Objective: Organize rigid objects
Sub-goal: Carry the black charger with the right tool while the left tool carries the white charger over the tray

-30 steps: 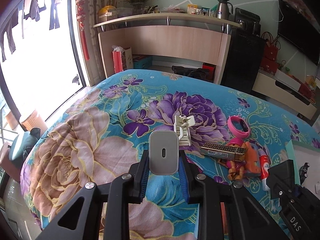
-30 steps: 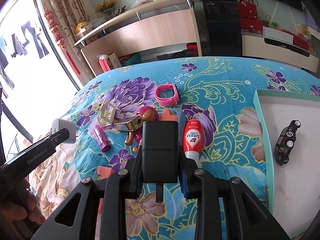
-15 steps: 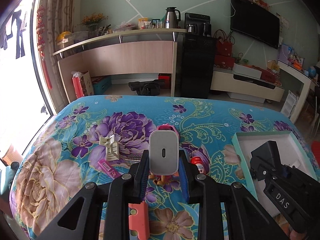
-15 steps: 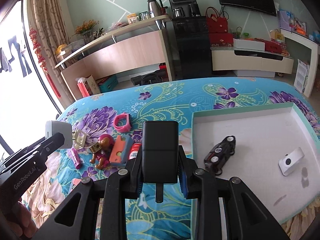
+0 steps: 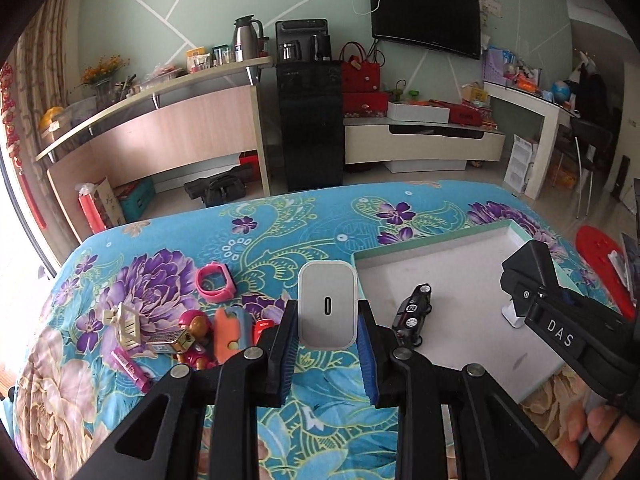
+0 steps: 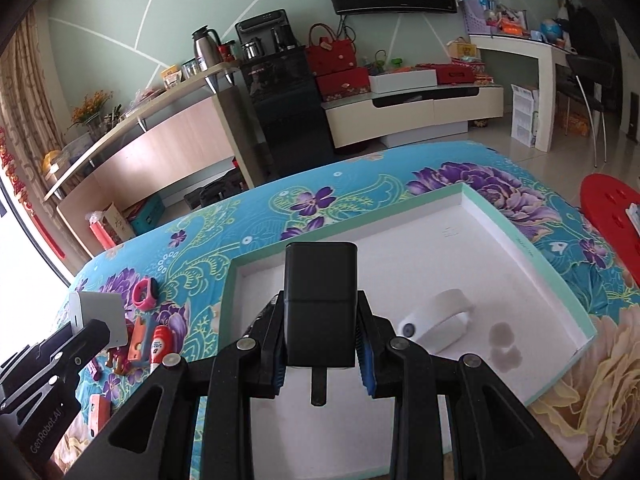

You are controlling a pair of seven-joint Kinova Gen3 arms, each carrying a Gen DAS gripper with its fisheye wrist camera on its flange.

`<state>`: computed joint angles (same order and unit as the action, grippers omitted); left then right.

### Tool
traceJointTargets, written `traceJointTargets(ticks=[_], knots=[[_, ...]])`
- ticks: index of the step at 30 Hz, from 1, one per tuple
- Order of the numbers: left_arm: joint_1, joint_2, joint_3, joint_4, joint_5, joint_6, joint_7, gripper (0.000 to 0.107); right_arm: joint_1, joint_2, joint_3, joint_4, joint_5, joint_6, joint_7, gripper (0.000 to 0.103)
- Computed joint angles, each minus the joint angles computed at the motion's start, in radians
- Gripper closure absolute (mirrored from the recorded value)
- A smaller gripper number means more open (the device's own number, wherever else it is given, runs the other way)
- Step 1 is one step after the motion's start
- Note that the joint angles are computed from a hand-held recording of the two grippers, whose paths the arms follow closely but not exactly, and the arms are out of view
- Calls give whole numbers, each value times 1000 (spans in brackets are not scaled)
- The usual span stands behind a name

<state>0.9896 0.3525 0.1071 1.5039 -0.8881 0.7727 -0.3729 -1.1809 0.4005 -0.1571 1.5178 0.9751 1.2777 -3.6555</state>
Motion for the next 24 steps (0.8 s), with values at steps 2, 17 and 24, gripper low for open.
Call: traceJointTargets(ticks=[2,17,24], knots=[[-3,12,12,-26,14,-1,-32,78,-2,-7,3,7,-17,40,-6,73],[68,165,-30,-231,163,11,-246,78,31,-59,-40,123,-120,213,-166,73],[85,220,-60,-278,229,28,-296,78,79,-85,-67,189,-146,137,-216,73]])
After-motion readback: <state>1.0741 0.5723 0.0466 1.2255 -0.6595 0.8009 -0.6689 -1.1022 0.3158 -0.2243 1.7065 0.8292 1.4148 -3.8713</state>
